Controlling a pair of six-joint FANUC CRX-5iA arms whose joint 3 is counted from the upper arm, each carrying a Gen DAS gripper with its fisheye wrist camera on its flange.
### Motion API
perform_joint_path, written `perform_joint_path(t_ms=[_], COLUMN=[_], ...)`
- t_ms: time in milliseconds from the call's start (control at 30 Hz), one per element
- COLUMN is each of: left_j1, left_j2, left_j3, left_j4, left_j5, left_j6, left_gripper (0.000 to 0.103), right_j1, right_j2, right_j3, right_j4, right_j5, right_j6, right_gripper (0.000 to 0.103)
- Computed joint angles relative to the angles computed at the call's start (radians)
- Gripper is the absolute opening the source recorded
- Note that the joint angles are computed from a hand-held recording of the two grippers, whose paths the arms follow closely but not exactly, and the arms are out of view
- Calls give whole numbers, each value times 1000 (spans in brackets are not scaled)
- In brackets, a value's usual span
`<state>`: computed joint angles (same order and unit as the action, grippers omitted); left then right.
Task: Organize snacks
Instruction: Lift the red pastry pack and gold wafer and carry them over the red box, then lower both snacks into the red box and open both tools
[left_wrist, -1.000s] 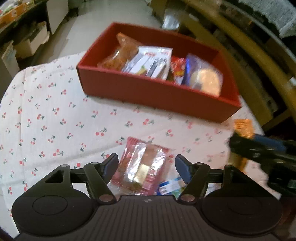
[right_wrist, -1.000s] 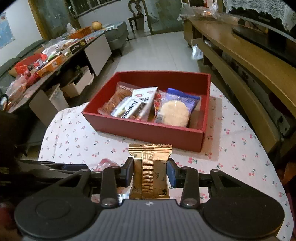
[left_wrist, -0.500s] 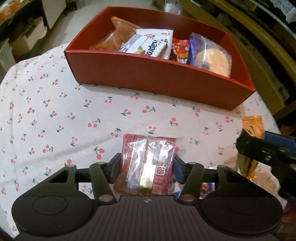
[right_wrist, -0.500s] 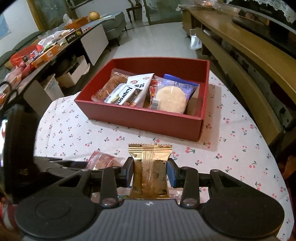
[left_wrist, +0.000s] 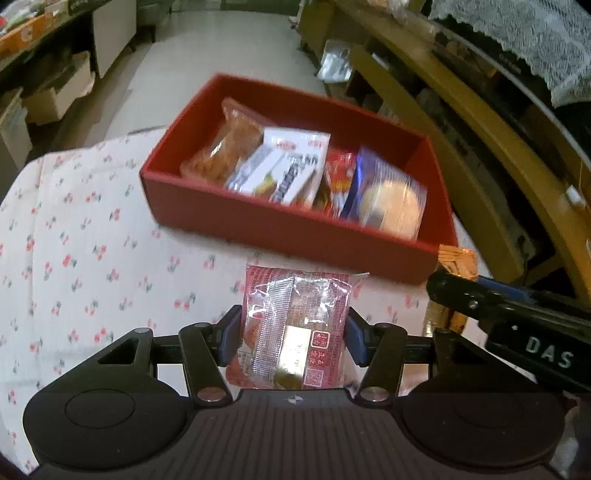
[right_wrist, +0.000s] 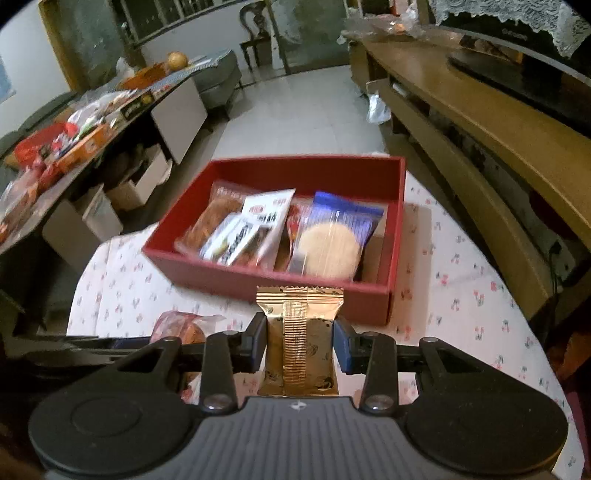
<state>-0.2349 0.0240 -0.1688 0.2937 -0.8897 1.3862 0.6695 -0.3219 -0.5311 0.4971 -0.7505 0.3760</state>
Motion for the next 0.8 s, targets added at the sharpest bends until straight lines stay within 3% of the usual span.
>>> perform_joint_path(t_ms=[400, 633, 800], left_j1=[-14, -25, -31], left_j2=[154, 255, 279], left_j3=[186, 298, 315], left_j4=[-28, -81, -96], left_j5=[43, 42, 53], left_j6=[50, 95, 106], left_gripper=[63, 63, 63], right_j1=[-136, -192, -204], right_j2=[178, 283, 313], right_j3=[144, 224, 238], right_j4=[-39, -92, -92], right_j5=[108, 130, 135], right_j6=[79, 146, 155], right_gripper=[45, 45, 45])
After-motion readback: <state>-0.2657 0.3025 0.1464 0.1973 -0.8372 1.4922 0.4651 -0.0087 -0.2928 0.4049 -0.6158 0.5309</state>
